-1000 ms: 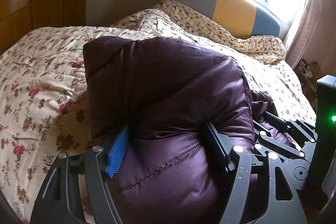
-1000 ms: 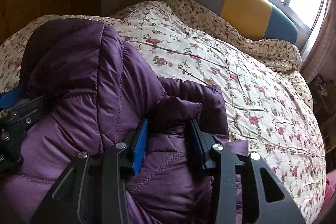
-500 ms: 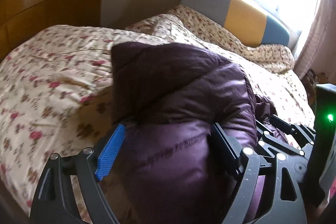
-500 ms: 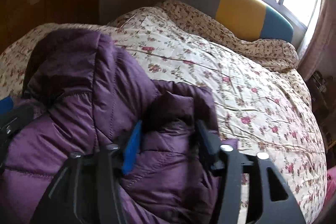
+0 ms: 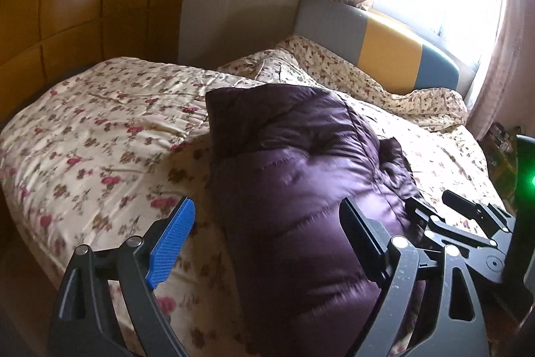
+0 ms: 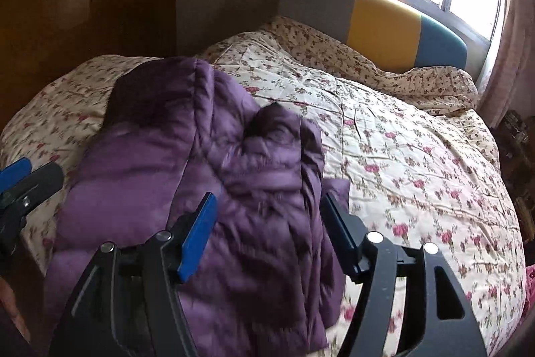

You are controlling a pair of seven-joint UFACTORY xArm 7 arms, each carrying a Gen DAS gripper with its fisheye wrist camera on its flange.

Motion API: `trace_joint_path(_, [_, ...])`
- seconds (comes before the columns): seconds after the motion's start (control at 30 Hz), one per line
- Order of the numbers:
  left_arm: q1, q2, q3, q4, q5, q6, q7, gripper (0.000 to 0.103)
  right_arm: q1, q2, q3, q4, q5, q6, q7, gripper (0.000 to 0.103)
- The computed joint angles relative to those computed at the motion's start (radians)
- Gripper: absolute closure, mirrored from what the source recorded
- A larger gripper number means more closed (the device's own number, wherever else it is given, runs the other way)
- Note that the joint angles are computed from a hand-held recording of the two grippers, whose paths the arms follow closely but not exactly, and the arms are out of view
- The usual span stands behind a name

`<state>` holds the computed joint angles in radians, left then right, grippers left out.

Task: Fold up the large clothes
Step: 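Open both tools and pull them back from the folded jacket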

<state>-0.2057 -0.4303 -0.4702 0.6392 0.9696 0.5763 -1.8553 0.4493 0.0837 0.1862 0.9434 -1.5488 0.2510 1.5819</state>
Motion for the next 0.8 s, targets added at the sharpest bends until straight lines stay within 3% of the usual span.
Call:
trace_joint_path(0.4, [-0.057,-0.008,-0.062,-0.003,-0.057,0.066,-0.032,0.016,-0.042,-0.086,0.012,-0.138,-0.045,-0.043,0.044,0.039])
trace_joint_path(0.8, [-0.085,0.094,0.005,-0.020,0.025,-0.024,-0.115,0.014,-0.026,-0.019,0.004,-0.122,0.009,-0.017,0.002,0.039])
